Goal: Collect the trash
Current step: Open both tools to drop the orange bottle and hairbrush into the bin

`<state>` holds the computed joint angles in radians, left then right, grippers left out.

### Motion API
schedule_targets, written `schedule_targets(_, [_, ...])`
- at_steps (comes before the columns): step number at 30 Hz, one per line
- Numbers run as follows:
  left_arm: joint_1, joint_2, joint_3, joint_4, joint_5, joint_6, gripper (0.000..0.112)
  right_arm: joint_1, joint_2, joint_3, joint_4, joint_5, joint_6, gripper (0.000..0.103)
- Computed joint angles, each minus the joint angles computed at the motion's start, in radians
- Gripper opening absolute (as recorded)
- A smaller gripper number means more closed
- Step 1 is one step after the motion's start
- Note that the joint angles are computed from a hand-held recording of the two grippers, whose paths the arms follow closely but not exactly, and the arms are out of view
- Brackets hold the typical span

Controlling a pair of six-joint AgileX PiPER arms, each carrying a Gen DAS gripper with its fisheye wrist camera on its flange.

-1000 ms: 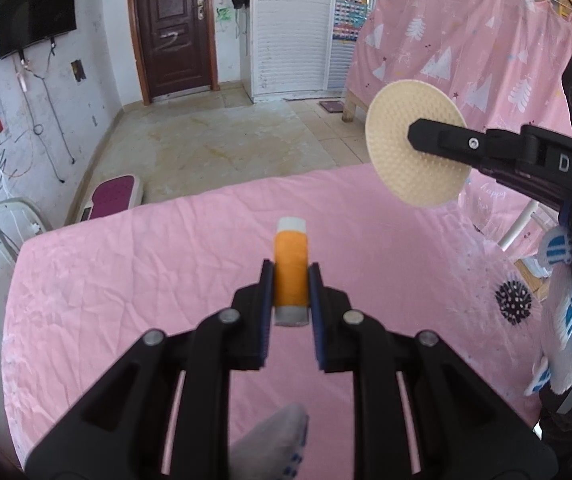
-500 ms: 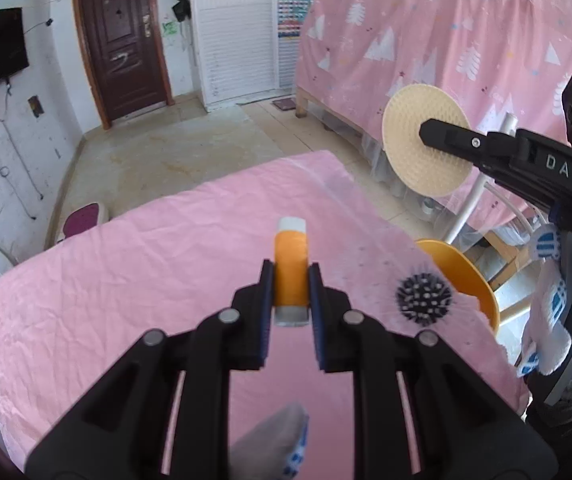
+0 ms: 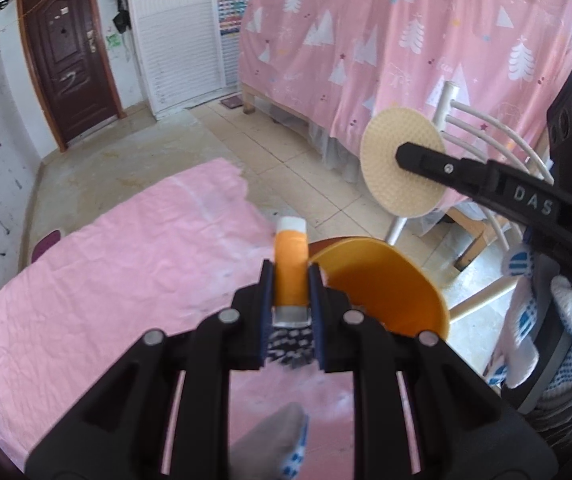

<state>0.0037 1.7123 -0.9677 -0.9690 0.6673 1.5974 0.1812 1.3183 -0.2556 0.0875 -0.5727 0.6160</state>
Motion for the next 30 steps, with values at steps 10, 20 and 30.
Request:
schedule_targets(10, [-0.172, -0.004, 0.026, 0.018, -0.058, -0.074, 0.016, -0.213, 0.009, 0.108, -0.290, -0.128, 0.191, 0.001])
schedule_targets(20, [-0.218, -0.003, 0.034, 0.024, -0.071, -0.106, 0.047, -0.293, 0.038, 0.146, -0.383, -0.188, 0.237, 0.001])
schedule_targets(30, [-0.063, -0.059, 0.039, -0.042, 0.022, -0.025, 0.061, -0.085, 0.027, 0.098, -0.124, -0.058, 0.077, 0.001])
